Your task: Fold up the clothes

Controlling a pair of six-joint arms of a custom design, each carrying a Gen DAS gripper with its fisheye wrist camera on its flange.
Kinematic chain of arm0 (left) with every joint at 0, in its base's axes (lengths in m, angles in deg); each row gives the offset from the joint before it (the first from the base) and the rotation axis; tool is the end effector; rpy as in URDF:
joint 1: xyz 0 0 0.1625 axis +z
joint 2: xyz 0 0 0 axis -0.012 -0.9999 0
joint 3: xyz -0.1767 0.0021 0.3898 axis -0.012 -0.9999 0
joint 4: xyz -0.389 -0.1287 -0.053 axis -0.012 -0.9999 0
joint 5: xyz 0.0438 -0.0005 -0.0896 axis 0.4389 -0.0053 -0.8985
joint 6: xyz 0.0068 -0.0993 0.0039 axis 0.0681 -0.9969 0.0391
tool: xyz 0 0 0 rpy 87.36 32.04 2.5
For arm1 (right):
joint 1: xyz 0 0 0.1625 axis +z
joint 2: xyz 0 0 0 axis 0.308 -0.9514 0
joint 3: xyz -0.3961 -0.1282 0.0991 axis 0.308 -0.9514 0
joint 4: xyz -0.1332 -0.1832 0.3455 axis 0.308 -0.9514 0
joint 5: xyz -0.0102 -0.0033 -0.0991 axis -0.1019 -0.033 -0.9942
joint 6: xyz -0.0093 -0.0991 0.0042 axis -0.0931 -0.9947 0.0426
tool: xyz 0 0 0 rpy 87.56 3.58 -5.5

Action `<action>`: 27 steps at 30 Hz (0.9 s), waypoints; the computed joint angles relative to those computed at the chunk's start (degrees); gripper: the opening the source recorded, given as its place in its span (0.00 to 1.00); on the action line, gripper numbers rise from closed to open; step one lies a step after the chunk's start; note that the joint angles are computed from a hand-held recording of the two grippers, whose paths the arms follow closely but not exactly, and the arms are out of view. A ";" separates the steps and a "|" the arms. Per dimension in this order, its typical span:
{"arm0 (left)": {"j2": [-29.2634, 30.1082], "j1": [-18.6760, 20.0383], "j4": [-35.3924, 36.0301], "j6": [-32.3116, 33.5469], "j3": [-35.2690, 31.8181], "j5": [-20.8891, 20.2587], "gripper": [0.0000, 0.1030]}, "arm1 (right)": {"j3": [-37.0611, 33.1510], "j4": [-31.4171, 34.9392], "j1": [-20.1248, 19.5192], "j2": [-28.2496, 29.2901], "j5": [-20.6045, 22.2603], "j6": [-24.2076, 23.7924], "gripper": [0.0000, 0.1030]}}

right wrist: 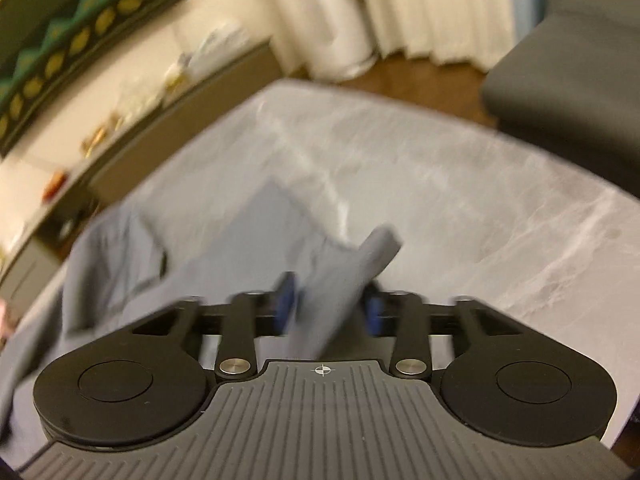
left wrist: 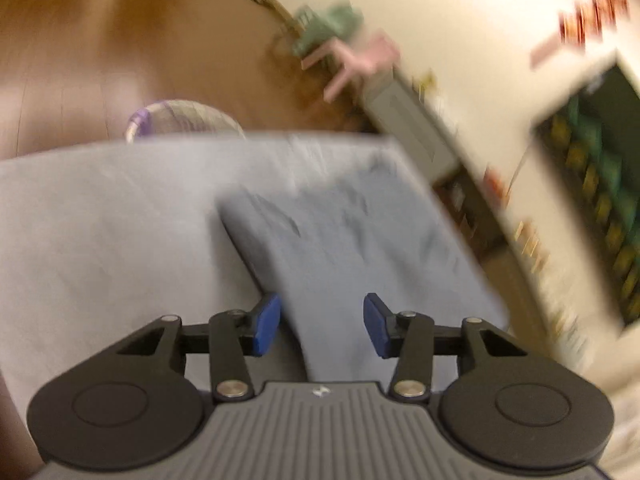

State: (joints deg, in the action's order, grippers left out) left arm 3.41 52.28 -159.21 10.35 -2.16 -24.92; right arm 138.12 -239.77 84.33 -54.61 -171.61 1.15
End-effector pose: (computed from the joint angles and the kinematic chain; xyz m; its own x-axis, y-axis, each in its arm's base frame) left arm -0.2587 -0.6797 0.5092 -0.8478 -0.5269 0.0601 -0.2442 0.2873 -0.9262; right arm 0.1759 -0.5803 0.4956 -0.6895 0.6952 0.2030 -0.0257 0.2567 -0.9661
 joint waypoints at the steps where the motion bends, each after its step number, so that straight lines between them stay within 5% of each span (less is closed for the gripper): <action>1: -1.09 -0.08 -4.23 2.36 1.51 0.46 0.51 | -0.78 -4.77 1.05 1.45 -0.35 -4.62 0.50; 4: -2.68 0.37 -11.24 6.95 3.33 -2.72 0.54 | -3.42 -16.05 3.90 5.91 0.65 -19.99 0.67; 8: -0.79 2.07 -9.05 12.46 -0.15 -13.96 0.54 | -5.21 -16.11 5.48 8.79 2.59 -27.82 0.71; 12: 5.22 2.69 4.37 13.68 -8.97 -14.02 0.55 | -2.12 1.33 3.69 4.76 10.71 -14.18 0.60; 16: 9.12 3.91 25.21 1.58 -17.33 -9.15 0.45 | -1.44 19.37 0.12 1.08 16.36 2.46 0.52; 18: 8.57 4.13 28.78 -3.25 -17.27 -7.39 0.40 | -0.13 23.03 -1.57 -0.98 16.67 10.03 0.52; 20: 7.23 3.96 29.19 -6.97 -15.65 -5.73 0.42 | 1.31 22.45 -2.66 -2.78 16.01 14.73 0.44; 22: 6.16 3.39 28.62 -9.25 -14.07 -4.37 0.47 | 2.49 20.38 -3.04 -4.02 13.17 17.80 0.51; 24: 5.24 2.64 27.60 -10.84 -12.54 -3.13 0.54 | 3.55 17.76 -2.77 -4.61 10.63 18.12 0.56; 27: 5.45 1.60 18.19 -4.14 -11.11 -4.00 0.56 | 5.39 14.40 -2.33 -6.19 13.48 15.48 0.61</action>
State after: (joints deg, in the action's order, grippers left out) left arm 8.87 53.88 -141.02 6.21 -13.27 -28.92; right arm 143.51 -225.36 82.00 -60.80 -158.13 16.62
